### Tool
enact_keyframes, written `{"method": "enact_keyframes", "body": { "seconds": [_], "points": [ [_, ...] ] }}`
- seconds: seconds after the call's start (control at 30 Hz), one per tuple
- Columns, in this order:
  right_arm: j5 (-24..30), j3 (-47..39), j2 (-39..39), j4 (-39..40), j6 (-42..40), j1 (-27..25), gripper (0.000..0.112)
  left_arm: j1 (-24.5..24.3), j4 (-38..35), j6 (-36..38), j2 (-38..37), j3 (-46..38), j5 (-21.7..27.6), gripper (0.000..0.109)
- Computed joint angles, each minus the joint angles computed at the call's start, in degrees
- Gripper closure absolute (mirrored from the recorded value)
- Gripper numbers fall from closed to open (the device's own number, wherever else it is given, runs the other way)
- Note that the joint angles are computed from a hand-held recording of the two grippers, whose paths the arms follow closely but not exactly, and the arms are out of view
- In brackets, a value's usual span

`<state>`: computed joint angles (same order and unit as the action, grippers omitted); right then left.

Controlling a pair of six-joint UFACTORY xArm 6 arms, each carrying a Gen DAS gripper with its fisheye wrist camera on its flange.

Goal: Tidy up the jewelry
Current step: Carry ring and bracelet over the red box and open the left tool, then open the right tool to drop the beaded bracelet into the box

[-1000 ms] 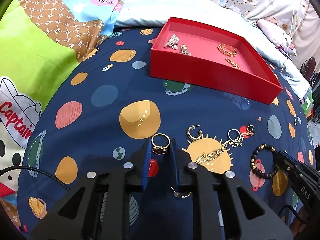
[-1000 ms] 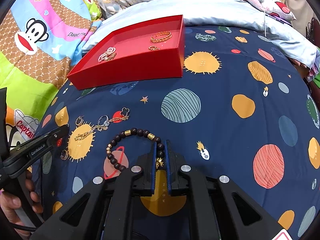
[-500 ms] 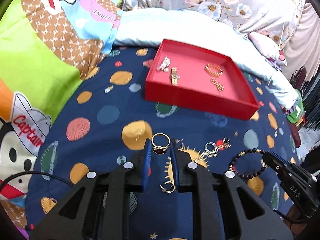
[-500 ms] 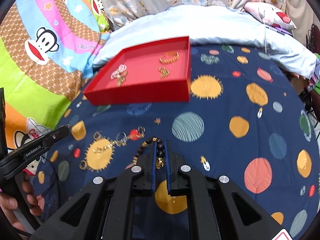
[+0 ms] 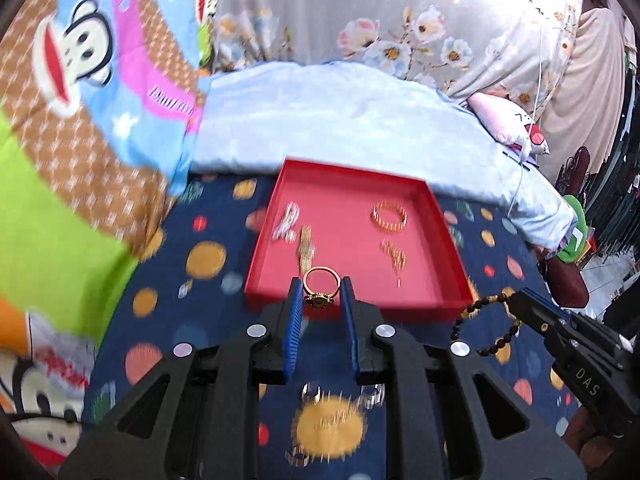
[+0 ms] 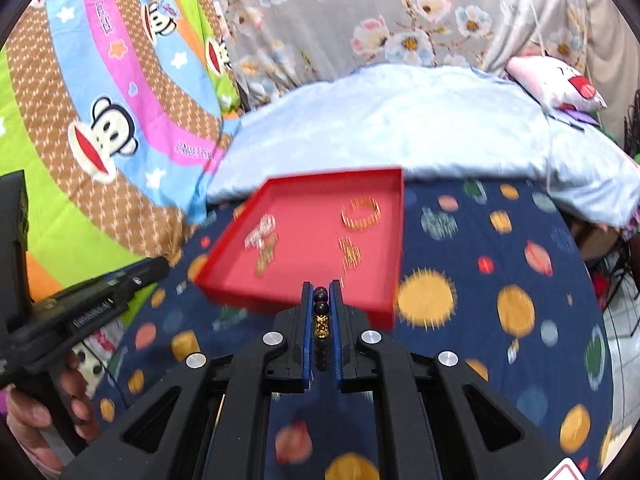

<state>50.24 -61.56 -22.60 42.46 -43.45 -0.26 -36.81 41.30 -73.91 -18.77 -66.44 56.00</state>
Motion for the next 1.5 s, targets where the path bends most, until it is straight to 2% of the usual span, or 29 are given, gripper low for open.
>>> {"method": "enact_keyframes", "body": {
  "seconds": [0.23,0.4,0.73,0.77,0.8,0.83,0.87,0.9,0.97,1.2,1.5],
  "points": [
    [-4.6,-11.0,11.3,-0.8,2.3,5.1,0.105,6.8,-2.6,8.1,10.4,-10.1,-4.7,0.091],
    [-6.8,-18.2,20.2,-4.3,4.7,8.0,0.105,10.5,-5.8,12.4,18.0,-16.1,-8.0,0.091],
    [-7.7,-25.5,31.8,-11.1,7.6,9.1,0.102,13.3,-10.3,16.8,28.6,-23.9,-8.3,0.090],
    [-9.6,-24.5,31.6,-12.9,8.4,9.3,0.099,13.3,-10.4,16.9,29.2,-24.3,-8.0,0.090],
    [-10.5,-23.9,31.3,-13.7,8.6,9.4,0.089,13.4,-10.4,16.6,29.5,-24.5,-7.6,0.090],
    [-11.5,-23.0,30.8,-13.4,8.4,9.3,0.084,13.5,-10.5,16.4,29.5,-24.4,-7.8,0.089],
    [-12.4,-22.3,30.3,-13.3,8.4,9.3,0.080,13.5,-10.5,16.2,29.6,-24.3,-7.8,0.084],
    [-13.1,-21.4,29.6,-12.8,8.1,9.1,0.079,13.4,-9.9,15.3,29.4,-24.2,-7.4,0.073],
    [-13.2,-20.6,28.7,-11.7,7.8,8.6,0.079,13.3,-8.6,14.3,28.9,-23.8,-7.4,0.063],
    [-11.5,-16.7,22.9,-6.4,5.6,6.7,0.078,11.6,-5.3,12.6,24.7,-21.4,-5.6,0.063],
    [-8.2,-4.7,9.7,-1.0,1.7,3.2,0.074,6.4,-0.8,5.3,13.1,-10.5,0.2,0.062]
  ]
}}
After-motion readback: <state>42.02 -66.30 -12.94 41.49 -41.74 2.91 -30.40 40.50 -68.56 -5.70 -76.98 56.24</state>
